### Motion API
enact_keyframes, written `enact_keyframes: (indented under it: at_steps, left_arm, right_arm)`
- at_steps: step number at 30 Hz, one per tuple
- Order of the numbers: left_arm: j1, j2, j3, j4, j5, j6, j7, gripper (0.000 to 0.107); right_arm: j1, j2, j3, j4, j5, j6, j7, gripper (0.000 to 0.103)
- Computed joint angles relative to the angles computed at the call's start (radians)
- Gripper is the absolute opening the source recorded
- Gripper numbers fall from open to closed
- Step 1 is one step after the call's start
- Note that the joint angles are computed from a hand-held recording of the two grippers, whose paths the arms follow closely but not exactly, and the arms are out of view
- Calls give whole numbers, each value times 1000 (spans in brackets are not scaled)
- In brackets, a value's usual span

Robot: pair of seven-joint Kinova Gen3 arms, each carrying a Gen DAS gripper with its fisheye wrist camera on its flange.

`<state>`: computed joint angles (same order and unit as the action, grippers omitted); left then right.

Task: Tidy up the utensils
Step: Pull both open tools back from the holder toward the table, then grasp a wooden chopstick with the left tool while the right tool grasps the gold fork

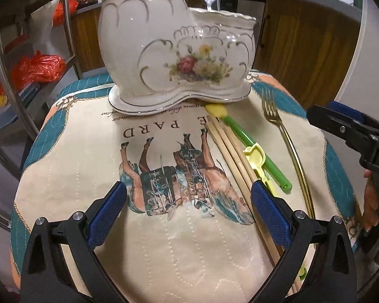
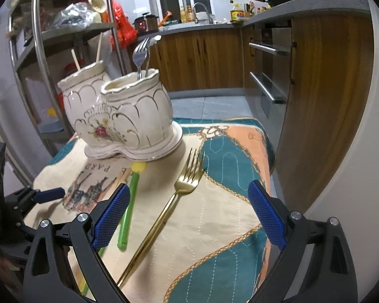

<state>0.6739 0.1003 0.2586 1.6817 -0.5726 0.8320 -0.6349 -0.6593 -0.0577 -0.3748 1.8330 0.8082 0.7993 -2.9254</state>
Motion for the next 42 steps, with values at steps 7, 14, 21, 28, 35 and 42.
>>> enact_keyframes:
  at_steps: [7, 14, 21, 28, 35, 42]
  left_arm:
    - [22, 18, -2, -23, -30, 41, 34, 95]
    - [30, 34, -2, -62, 9, 56, -28, 66]
    - [5, 5, 3, -36, 64, 1, -124, 19]
    - [-14, -2, 5, -35, 117, -18, -214, 9]
    - [-23, 2, 3, -44, 146, -13, -256, 9]
    - [-23, -4, 6, -58, 166, 41, -294, 8]
  right_arm:
    - [-7, 19, 12, -22, -54, 17, 77, 94]
    - [-10, 21, 28, -28, -103, 13, 125, 94]
    - [8, 29, 48, -47, -266, -42, 301, 65]
    - [-24, 85, 54, -100, -274, 25, 349, 33]
    - [-47, 94, 76, -115, -273, 46, 356, 18]
    - [-41, 62, 70, -99, -314, 76, 383, 8]
